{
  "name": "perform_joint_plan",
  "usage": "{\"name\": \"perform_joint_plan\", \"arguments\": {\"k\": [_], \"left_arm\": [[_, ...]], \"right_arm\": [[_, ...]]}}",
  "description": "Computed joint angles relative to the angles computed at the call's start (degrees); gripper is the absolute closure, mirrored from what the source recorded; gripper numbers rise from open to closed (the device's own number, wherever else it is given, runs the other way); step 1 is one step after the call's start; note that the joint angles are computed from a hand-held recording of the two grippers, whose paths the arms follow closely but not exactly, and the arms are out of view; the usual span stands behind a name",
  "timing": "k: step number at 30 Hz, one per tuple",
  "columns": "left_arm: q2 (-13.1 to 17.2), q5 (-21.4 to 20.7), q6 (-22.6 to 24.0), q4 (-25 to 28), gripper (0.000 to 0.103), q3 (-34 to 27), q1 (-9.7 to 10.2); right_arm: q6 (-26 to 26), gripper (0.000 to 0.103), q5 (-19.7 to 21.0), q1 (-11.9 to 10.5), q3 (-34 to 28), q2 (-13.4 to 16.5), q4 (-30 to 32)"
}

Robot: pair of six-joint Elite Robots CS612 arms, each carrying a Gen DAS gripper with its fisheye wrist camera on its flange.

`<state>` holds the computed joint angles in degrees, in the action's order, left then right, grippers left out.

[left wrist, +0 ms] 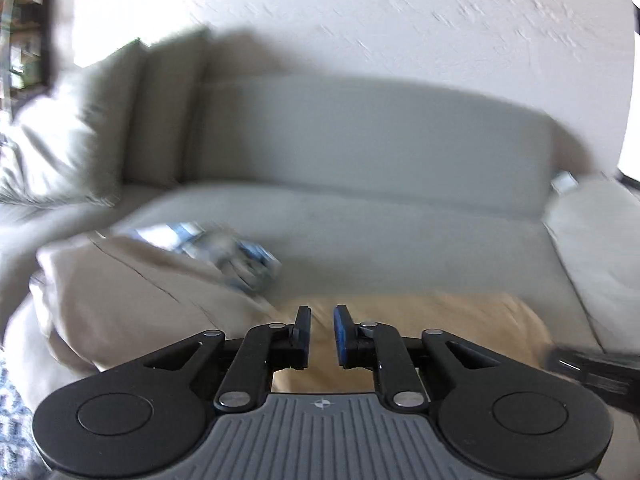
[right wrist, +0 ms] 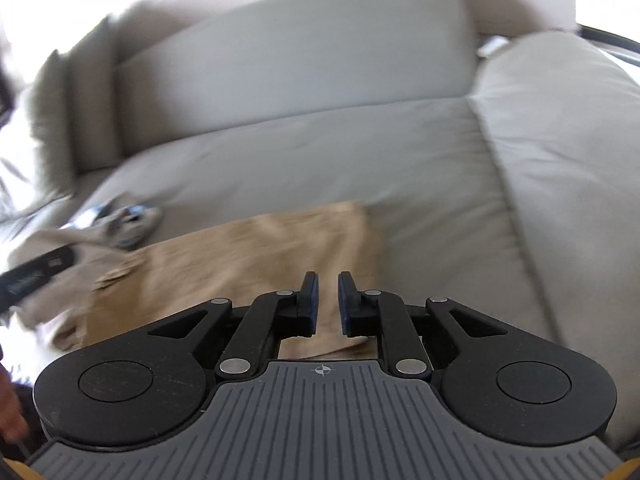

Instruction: Fold clothes

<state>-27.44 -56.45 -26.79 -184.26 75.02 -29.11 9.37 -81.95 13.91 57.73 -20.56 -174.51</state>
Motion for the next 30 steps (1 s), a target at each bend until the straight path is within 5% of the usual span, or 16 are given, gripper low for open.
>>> {"name": "perform_joint_plan", "arguments": {"k": [6, 11, 16, 17, 21, 23, 30], "left_arm": [[-0.22, -6.15, -3.02, 11.27, 0.089, -0.2, 0.48], [-1.01, -5.58, -2.58, 12.5, 0.089, 0.88, 0.34], [-3.94, -7.99, -5.21, 10.08, 0.089, 5.03, 0.62], [-4.81, -8.33, -6.02, 8.44, 0.088, 6.5, 0.58], [-7.86, -6.4, -8.25, -0.06, 0.086, 12.34, -0.1], [-8.61, -5.7, -9.21, -3.68, 0.083, 14.07, -0.18], [-8.08, -7.99, -11.43, -6.45, 0.076, 14.01, 0.36]], "right_arm": [[-7.32, 0.086, -1.45, 1.95, -0.45, 0.56, 2.96], [-7.34, 0.094, -3.78, 1.82, 1.08, -0.25, 6.44], [-3.88, 0.091, -1.81, 0.76, 5.25, -3.02, 7.01], [-1.63, 0.08, -1.19, 0.4, 6.89, -4.0, 6.23], [8.92, 0.07, 5.07, -2.26, 14.19, -6.91, -4.5], [15.58, 0.055, 8.42, -3.52, 16.65, -7.75, -9.02], [42.32, 0.045, 28.39, -6.55, 14.56, -3.73, -11.89]]}}
